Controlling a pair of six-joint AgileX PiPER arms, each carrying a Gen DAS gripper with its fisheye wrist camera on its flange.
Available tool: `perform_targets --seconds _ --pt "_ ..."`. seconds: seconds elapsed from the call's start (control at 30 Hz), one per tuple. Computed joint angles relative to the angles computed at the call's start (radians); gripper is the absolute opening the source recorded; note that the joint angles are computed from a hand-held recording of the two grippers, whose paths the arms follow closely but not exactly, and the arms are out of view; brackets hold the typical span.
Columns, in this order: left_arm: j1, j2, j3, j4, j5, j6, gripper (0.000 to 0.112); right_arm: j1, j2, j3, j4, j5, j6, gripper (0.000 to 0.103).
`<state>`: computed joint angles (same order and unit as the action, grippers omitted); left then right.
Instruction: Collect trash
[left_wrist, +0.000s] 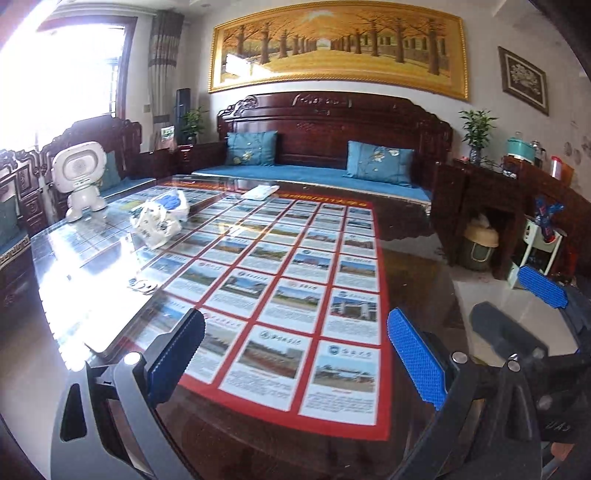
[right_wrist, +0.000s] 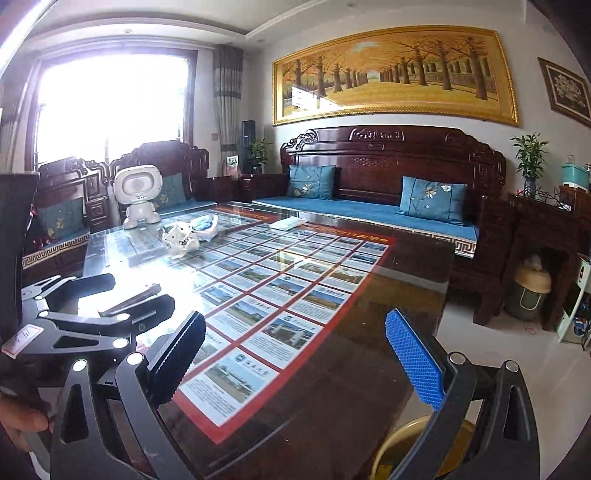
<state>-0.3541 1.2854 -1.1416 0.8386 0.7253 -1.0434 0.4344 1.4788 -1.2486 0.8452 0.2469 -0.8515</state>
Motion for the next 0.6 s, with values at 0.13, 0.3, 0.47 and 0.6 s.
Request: perform_targets --seconds 0.13,0.3,0.47,0.6 --pt "0.039 -0.015 0.029 0.011 0.021 0.001 0.099 0.007 -0.008 0.003 0.045 0.002 -0.018 0.095" --pt "0.084 -0.002 0.039 0.051 0.057 -0.039 0.099 -0.001 -0.001 -0.001 0.037 -0.002 0.004 0.095" --pt "0.169 -0.006 0.04 -0.044 0.015 0.028 0.099 0.001 0.029 -0.026 -0.033 0.012 0.084 0.095" --pt "0.205 0.001 0.031 -0.072 0.012 0.04 0.099 0.016 0.054 -0.049 -0.117 0.019 0.167 0.095"
